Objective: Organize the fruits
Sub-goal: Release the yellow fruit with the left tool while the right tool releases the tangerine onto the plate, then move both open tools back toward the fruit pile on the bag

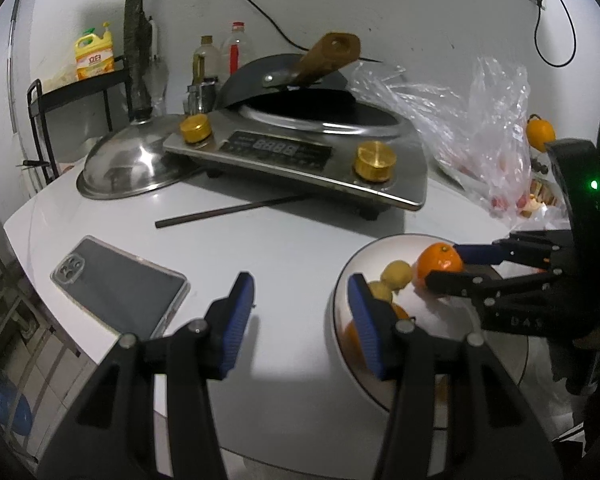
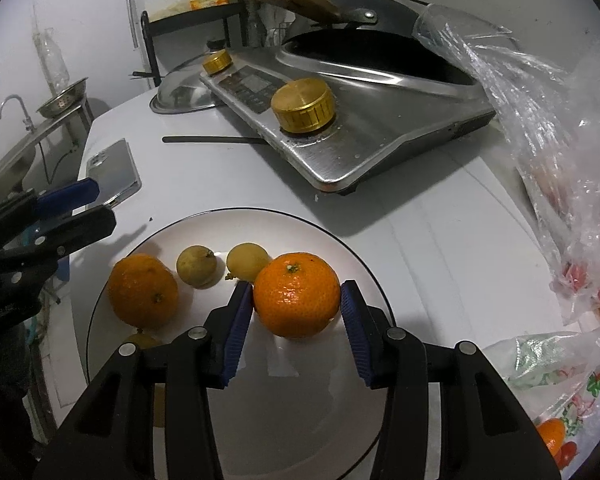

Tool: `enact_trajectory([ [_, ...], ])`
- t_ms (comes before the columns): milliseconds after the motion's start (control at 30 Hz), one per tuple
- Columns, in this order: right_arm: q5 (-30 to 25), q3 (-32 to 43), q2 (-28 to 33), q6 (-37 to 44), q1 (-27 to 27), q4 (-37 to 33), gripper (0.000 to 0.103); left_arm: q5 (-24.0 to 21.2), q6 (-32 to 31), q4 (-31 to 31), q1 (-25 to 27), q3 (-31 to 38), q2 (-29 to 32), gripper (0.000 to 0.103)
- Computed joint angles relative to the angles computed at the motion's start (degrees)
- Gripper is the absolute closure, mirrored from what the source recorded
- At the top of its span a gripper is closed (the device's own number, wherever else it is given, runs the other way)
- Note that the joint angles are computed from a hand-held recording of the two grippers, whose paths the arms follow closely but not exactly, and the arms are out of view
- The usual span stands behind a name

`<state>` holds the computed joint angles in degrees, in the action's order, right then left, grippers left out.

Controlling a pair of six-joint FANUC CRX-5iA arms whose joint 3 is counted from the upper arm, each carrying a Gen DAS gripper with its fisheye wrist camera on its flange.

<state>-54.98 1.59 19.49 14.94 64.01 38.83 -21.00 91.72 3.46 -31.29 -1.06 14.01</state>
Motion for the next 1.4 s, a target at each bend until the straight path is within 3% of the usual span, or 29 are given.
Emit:
enact_trajectory([
  [300, -1.57, -1.54, -1.52, -3.06, 1.39, 2.70, 0.054, 0.04, 2.13, -2.15, -1.05, -0.80, -1.80, 0.052],
  [367, -1.91, -2.18, -2.26, -3.83, 1.94, 3.34, 0.054, -0.04, 2.90, -2.99, -1.53, -0.85, -2.30, 0.048],
  [467, -2.51, -3.34, -3.44, -5.29, 2.80, 4.49, 0.054, 0.24, 3.92, -3.93, -2.24, -1.22, -3.20, 0.033],
  [1400, -10.17, -17.10, -15.56, -19.90, 12.42, 12.78, 0.055, -1.68, 11.53, -12.24, -11.86, 0.76, -5.12, 0.033],
])
